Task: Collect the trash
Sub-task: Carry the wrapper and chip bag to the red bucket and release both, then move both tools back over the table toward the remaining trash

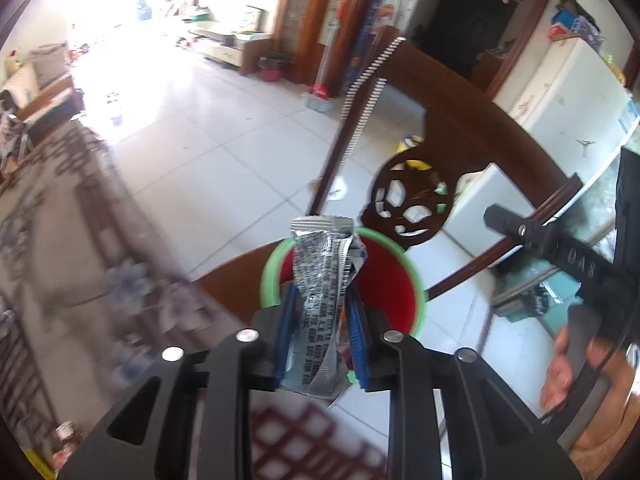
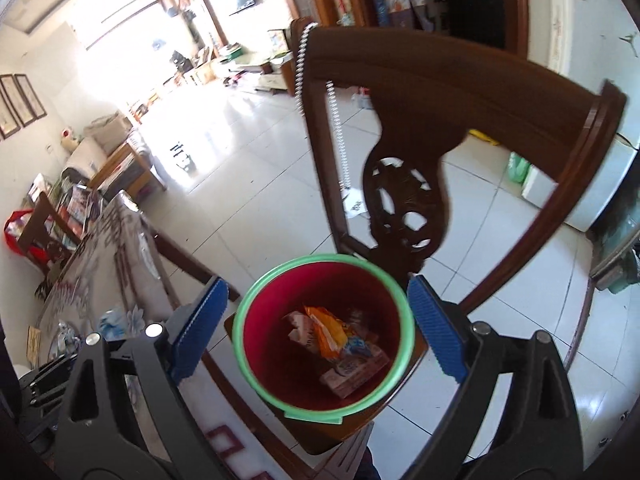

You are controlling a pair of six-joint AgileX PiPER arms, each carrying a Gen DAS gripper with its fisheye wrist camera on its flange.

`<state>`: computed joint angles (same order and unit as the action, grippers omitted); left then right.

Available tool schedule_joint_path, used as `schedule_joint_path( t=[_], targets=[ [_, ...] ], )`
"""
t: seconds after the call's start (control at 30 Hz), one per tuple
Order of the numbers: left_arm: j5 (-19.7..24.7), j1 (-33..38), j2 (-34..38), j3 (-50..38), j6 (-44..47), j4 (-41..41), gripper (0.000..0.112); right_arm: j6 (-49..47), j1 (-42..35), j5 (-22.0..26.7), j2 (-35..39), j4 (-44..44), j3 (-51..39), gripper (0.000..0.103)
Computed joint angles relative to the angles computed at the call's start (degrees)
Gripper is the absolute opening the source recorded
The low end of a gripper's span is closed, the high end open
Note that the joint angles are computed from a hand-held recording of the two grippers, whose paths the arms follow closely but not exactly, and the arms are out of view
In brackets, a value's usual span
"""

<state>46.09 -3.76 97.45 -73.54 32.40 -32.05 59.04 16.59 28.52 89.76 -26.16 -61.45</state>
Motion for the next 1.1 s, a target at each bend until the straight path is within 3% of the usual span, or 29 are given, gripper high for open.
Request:
schedule_joint_path(
  t=[0.03, 0.07, 0.3, 0.5, 0.73, 0.93, 1.1],
  targets=[
    [0.5, -1.2, 1.2, -1.6, -0.8, -0.4, 0.068, 1.0, -0.2, 0.3, -1.2, -0.8, 1.0, 0.09],
    [0.3, -1.9, 1.7, -2.4, -1.6, -0.6, 0.074, 1.8, -0.2, 0.7, -2.2, -1.3, 1.8, 0.09],
    [-1.2, 0.7, -4.7, 3.9, 2.0, -4.8, 0.073, 3.2, 1.8, 1.9, -4.6, -2.6, 3.4, 0.09],
    [0.7, 11.7, -13.3, 10.7, 5.1, -3.3, 0.073, 2.0, 8.0, 0.8, 1.0, -0.9, -2.7, 0.09],
    [5.8, 35.4, -20.7, 13.6, 12.7, -6.3, 0.073, -7.8, 18.0, 2.9, 12.3, 6.3, -18.4, 0.09],
    [11.3, 55.0, -17.9, 11.2, 20.6, -7.4, 0.073, -15.5, 26.5, 9.5, 22.4, 10.8, -35.2, 0.09],
    [12.3, 67.2, -11.8, 9.9, 24.9, -5.6, 0.073, -21.0, 31.7, 16.4, 30.3, 14.6, -48.1, 0.09]
  ],
)
